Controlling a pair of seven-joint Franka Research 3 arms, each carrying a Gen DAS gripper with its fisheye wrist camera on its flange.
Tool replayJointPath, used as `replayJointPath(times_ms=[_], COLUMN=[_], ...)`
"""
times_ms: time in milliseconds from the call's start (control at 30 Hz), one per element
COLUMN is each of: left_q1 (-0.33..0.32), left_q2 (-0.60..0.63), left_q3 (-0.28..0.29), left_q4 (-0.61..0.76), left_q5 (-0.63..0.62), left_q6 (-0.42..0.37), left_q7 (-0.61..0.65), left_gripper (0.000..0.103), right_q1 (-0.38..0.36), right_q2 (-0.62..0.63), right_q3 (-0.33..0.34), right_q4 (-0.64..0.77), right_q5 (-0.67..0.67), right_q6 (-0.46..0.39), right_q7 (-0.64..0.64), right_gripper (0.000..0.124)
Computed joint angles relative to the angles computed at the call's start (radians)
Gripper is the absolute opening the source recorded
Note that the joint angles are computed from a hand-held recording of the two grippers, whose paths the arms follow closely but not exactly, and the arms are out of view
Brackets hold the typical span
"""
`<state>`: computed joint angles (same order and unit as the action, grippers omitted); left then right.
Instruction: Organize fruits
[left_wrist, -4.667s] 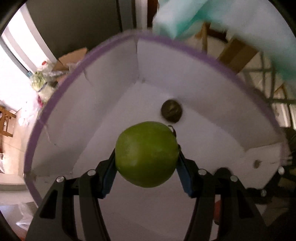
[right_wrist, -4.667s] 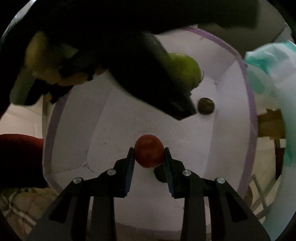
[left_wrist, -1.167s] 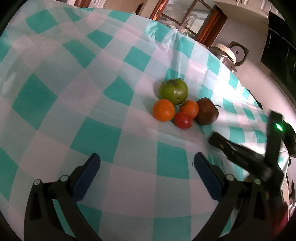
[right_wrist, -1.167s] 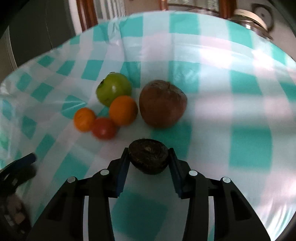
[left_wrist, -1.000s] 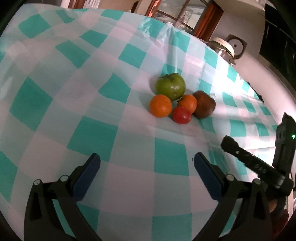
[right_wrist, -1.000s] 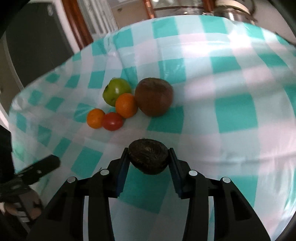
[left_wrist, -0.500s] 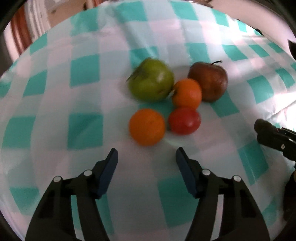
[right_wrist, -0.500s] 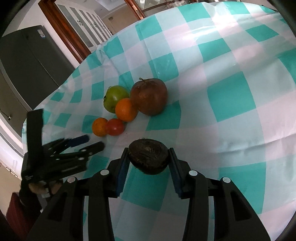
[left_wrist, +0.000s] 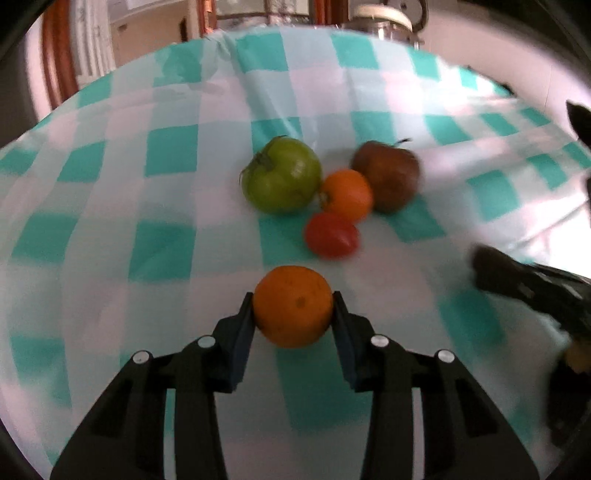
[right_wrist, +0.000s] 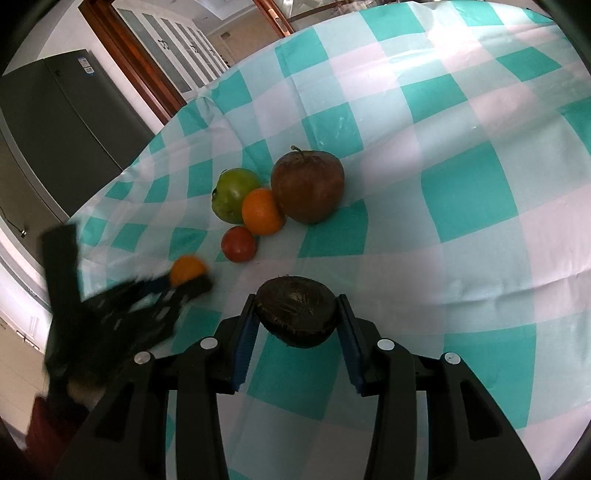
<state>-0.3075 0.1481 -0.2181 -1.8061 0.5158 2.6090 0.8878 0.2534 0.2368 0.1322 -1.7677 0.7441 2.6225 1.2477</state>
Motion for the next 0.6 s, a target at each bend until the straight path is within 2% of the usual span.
replayJointPath(times_ms=[167, 267, 400, 600], left_q1=[0.016, 0.026, 0.033, 0.036], left_q2=[-0.133, -0.163, -0.139, -0.121], left_q3=[-0.011, -0.019, -0.023, -0.023], left_q4=[-0.184, -0.223, -0.212, -0.203], left_q5=[-0.097, -0.033, -0.133, -0.195], left_q6=[0.109, 0.132, 0.148, 0.154], left_q7=[-0.123, -0.223, -0.178, -0.137], left_gripper=[0.04, 0.04, 0.04, 0.041], right_q1=[0.001, 0.0, 0.002, 0.003], right_q2=[-0.001, -0.001, -0.001, 0.0], right_q3=[0.0, 0.003, 0.003, 0.002], right_q4=[-0.002, -0.003, -0.005, -0.003], right_q5=[0.003, 0.012, 0.015, 0.012], right_q6=[0.003, 0.008, 0.011, 0.011], right_q7=[-0.002, -0.007, -0.009, -0.003], right_gripper=[0.042, 0.042, 0.042, 0.042])
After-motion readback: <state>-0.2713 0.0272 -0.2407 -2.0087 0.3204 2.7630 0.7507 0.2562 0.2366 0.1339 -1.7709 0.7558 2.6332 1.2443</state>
